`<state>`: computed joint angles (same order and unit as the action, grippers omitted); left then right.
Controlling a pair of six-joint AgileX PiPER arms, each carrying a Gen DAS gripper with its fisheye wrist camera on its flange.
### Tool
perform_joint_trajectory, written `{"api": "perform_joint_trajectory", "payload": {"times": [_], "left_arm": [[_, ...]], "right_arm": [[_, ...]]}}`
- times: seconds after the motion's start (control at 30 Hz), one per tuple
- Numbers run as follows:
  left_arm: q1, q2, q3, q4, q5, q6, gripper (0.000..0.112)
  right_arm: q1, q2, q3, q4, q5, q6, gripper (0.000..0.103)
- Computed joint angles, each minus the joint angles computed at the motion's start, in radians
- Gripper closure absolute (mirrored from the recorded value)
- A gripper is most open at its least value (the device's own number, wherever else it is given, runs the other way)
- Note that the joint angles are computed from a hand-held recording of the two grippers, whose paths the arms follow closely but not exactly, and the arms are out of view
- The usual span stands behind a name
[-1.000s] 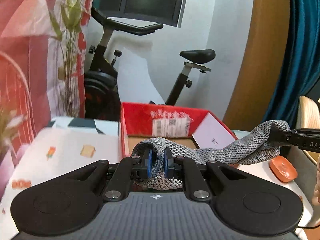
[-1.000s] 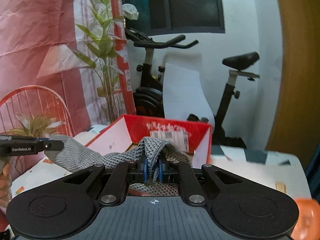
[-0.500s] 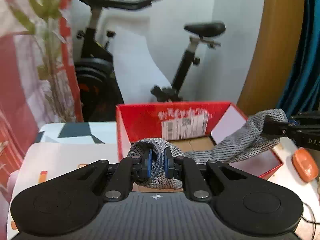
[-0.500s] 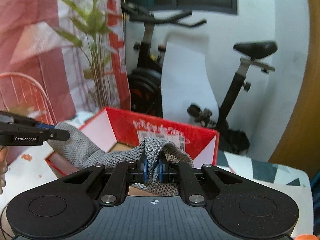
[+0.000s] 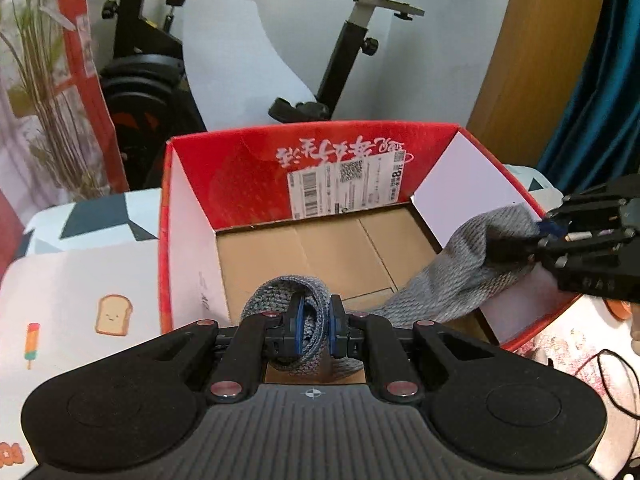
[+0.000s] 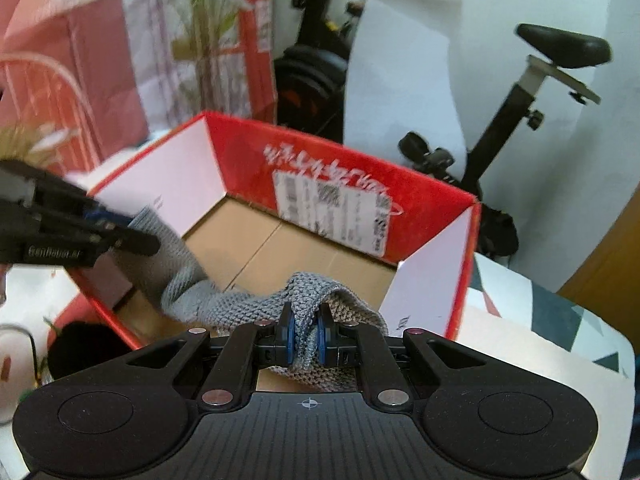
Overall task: Organize soft objects
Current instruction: 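Open the left gripper to drop the grey towel into the box, then lower the left tool onto the black gloves in front of the box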
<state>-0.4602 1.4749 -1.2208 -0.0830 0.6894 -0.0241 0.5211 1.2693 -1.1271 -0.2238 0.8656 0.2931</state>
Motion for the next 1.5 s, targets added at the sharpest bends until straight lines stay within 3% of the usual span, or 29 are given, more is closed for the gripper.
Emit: {"api": "perform_joint_trajectory", "payload": {"times": [0.2, 0.43, 0.5, 0.57, 0.73, 0.8, 0.87, 0.9, 1.17, 1.3, 1.5], "left_arm": [[0.008, 0.029, -0.003, -0.049, 0.013, 0.036, 0.100], [0.005, 0.038, -0.019, -0.042, 0.000, 0.046, 0.099], [-0.002, 0.022, -0.015, -0.014, -0.016, 0.041, 0.092], [0.004, 0.002, -0.010, -0.014, -0.035, 0.049, 0.079], [0.012, -0.037, -0.016, 0.007, -0.054, 0.022, 0.077], [0.013, -0.048, -0.016, 0.025, -0.056, 0.002, 0.077], [0.009, -0.064, -0.013, 0.048, -0.055, -0.023, 0.077], [0.003, -0.076, -0.006, 0.069, -0.057, -0.043, 0.077], [-0.037, -0.245, 0.128, 0.168, -0.065, -0.161, 0.077], [-0.059, -0.353, 0.217, 0.203, -0.052, -0.253, 0.077], [-0.180, -0.488, 0.342, 0.366, -0.009, -0.465, 0.077]], "right_arm": [[0.006, 0.081, -0.055, 0.043, 0.060, -0.080, 0.093], [0.000, 0.127, -0.083, 0.049, 0.079, -0.059, 0.093], [0.001, 0.129, -0.086, 0.044, 0.084, -0.050, 0.093], [0.004, 0.128, -0.083, 0.030, 0.082, -0.038, 0.091], [0.010, 0.123, -0.080, -0.012, 0.084, 0.025, 0.083], [0.039, 0.101, -0.063, -0.087, 0.069, 0.110, 0.077], [0.074, 0.063, -0.035, -0.182, 0.045, 0.216, 0.060], [0.086, 0.044, -0.022, -0.224, 0.034, 0.262, 0.057], [0.244, -0.144, 0.112, -0.472, 0.036, 0.588, 0.053], [0.412, -0.228, 0.205, -0.594, 0.081, 0.787, 0.053], [0.688, -0.310, 0.312, -0.716, 0.182, 1.041, 0.053]]}}
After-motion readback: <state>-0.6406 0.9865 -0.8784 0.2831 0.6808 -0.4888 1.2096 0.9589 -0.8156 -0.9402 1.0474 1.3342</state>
